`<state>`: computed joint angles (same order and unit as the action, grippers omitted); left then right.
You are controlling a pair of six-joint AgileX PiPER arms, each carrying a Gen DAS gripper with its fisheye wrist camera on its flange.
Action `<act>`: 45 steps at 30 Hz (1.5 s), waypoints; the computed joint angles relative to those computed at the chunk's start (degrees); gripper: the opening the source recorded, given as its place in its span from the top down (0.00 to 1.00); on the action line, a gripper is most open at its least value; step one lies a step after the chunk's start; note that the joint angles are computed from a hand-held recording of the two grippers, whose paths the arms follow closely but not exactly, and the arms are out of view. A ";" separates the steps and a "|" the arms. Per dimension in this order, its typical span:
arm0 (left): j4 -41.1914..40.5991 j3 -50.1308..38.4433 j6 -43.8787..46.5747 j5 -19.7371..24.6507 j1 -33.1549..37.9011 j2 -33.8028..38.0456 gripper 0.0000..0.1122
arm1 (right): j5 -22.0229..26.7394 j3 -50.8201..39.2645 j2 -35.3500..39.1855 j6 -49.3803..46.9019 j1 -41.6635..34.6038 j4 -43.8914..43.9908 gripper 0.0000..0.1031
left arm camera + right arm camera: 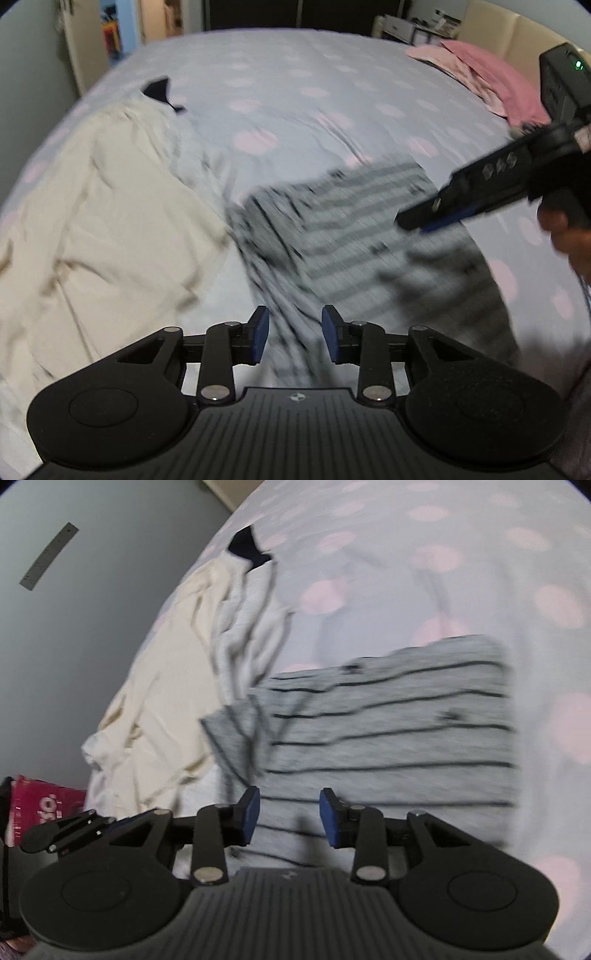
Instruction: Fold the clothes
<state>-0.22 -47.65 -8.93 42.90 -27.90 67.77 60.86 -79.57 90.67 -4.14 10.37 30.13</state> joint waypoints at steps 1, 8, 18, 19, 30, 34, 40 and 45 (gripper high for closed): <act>-0.60 0.64 -0.02 1.05 -0.55 -0.55 0.72 | 0.56 1.06 -1.61 -0.36 -0.88 -0.86 0.61; -3.58 6.03 -1.85 5.43 -2.60 -4.54 0.68 | 2.66 10.33 -12.38 -5.87 -4.79 -3.28 0.58; -6.09 11.50 -3.71 2.23 -3.11 -6.08 0.96 | -0.66 29.77 -28.98 -17.42 -8.19 -9.37 0.58; -3.78 11.46 -6.84 2.32 -4.70 -7.20 0.97 | -0.87 31.81 -30.88 -19.17 -8.28 -9.74 0.58; 5.06 10.98 -16.24 6.05 -5.10 -9.24 0.97 | -11.56 47.84 -47.52 -10.46 11.04 -29.36 0.64; 3.84 12.27 -15.10 3.69 -4.14 -7.08 0.94 | -15.67 50.83 -47.04 2.53 22.10 -42.52 0.66; -5.30 13.42 -5.13 2.56 3.99 -6.61 0.72 | -20.99 54.43 -44.13 13.57 27.75 -52.61 0.66; -7.49 14.26 -2.25 -1.13 4.43 -2.58 0.66 | -23.26 55.80 -43.02 22.37 33.10 -59.71 0.69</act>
<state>-7.71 -33.39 -11.17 41.76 -23.47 65.19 37.60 -23.77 47.65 18.24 43.47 -29.58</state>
